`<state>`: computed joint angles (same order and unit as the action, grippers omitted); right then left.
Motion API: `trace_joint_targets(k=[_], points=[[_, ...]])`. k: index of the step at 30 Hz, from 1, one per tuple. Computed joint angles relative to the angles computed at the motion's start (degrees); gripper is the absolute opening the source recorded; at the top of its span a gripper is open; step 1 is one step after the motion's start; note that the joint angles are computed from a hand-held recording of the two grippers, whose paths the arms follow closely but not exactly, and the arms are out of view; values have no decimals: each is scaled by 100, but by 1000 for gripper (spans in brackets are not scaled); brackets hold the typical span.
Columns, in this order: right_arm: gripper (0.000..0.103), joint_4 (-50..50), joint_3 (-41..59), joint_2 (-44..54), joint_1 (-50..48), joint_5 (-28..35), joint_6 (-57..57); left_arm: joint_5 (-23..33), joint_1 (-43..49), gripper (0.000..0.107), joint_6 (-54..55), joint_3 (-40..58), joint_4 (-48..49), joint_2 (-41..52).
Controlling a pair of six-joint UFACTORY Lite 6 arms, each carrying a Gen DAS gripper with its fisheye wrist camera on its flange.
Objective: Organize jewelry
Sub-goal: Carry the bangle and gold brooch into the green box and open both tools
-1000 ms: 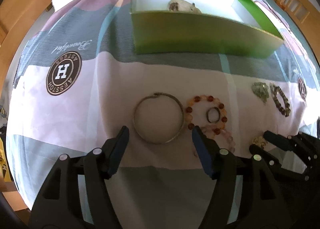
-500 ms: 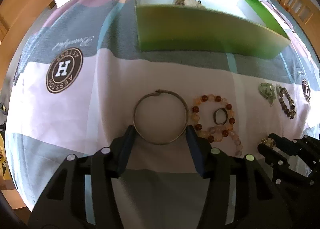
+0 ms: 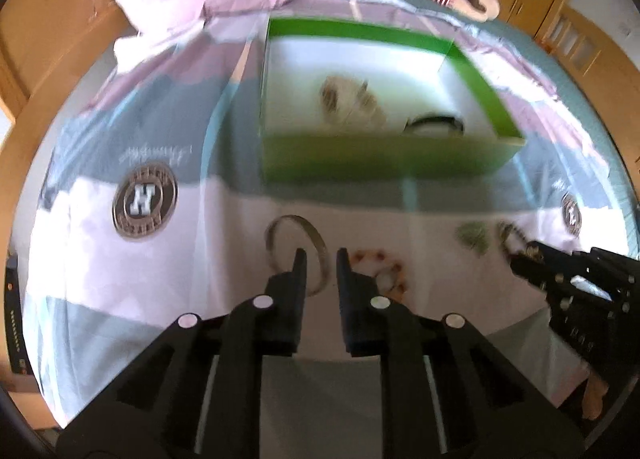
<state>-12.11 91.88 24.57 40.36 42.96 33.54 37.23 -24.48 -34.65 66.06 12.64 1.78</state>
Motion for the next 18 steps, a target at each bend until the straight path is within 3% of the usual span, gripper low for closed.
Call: trace_joint_targets(k=[5,9,11,18], points=[[23,-79,535,125,-178,181,-79,7,209,34,195,164,-162,133],[23,118,-31,66,-168,-79,-189,-121,480,36,368,-271,-368,167],[23,327,-348,131,-164,-288,-215,-183,556,51,419,-341,-449,261],[23,607,-896,179,-84,-589,-193,-367,-33,75,76,332,54,918]])
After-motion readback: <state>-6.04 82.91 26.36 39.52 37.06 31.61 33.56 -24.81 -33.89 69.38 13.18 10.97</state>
